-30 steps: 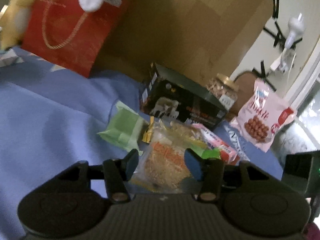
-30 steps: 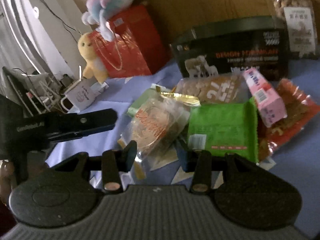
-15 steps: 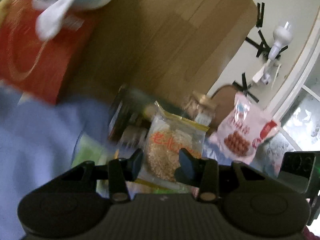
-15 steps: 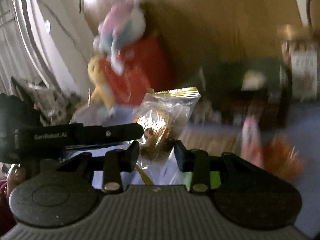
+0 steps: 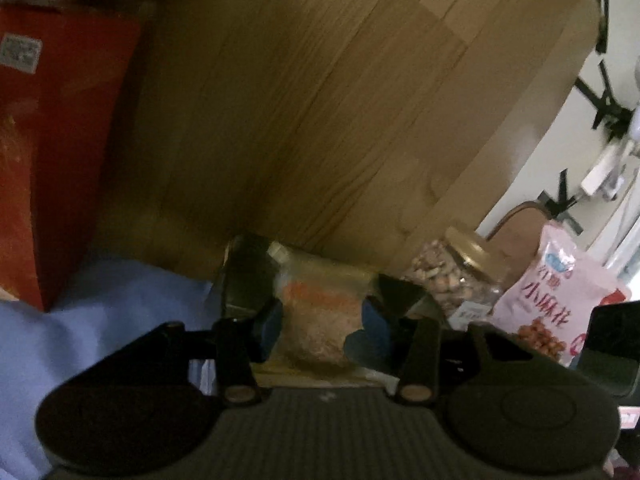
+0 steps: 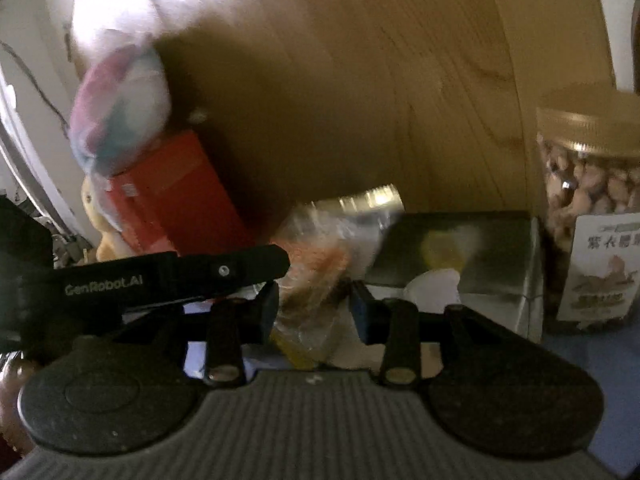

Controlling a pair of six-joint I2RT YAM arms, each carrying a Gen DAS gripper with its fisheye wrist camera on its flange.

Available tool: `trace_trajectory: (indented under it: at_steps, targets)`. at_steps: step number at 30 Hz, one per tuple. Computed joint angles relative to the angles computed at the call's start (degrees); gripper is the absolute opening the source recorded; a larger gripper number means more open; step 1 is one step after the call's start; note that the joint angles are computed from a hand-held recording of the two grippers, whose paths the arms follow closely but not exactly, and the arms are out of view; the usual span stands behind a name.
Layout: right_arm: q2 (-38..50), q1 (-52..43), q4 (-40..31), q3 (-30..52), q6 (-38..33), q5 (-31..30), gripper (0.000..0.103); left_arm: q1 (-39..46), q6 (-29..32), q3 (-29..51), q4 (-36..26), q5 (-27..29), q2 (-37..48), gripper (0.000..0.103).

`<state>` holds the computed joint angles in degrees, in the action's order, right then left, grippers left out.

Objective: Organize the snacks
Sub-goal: 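Lift the biscuit packet into the black tin box and release, then grasp the orange snack packet with the left gripper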

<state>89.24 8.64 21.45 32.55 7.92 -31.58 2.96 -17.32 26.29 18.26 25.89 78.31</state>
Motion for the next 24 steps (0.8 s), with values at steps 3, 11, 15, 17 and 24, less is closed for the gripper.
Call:
trace_trajectory:
  at_steps: [3, 11, 15, 17, 24]
  targets:
    - [1.22, -0.75, 0.95, -0.42, -0.92, 0.4, 0.046, -0.45, 1.14, -0.86, 0.47, -0.19, -0.63, 0.047]
    - [-15.91, -11.26, 0.15, -12.35, -3.31, -5.58, 0.047, 6.15, 5.88, -8.68, -11.46, 9.71, -21.6, 0.047]
    - [-28.82, -23.21, -9.52, -20.67, -10.98, -13.71, 0.047, 4.15, 6.13, -11.36, -18.42, 11.21, -28.6, 0.047]
    - [-33.98, -29.13, -15.46, -23.85, -15.8, -15.13, 0.047, 1.12, 5.07, -12.47, -20.87, 9.92, -30.73, 0.047]
    - [-17.38, -42.17, -17.17, -21.35, -17.93, -22.29, 0.048, -6.84, -2.18, -17.95, -27.46, 6.79, -43.96, 0.047]
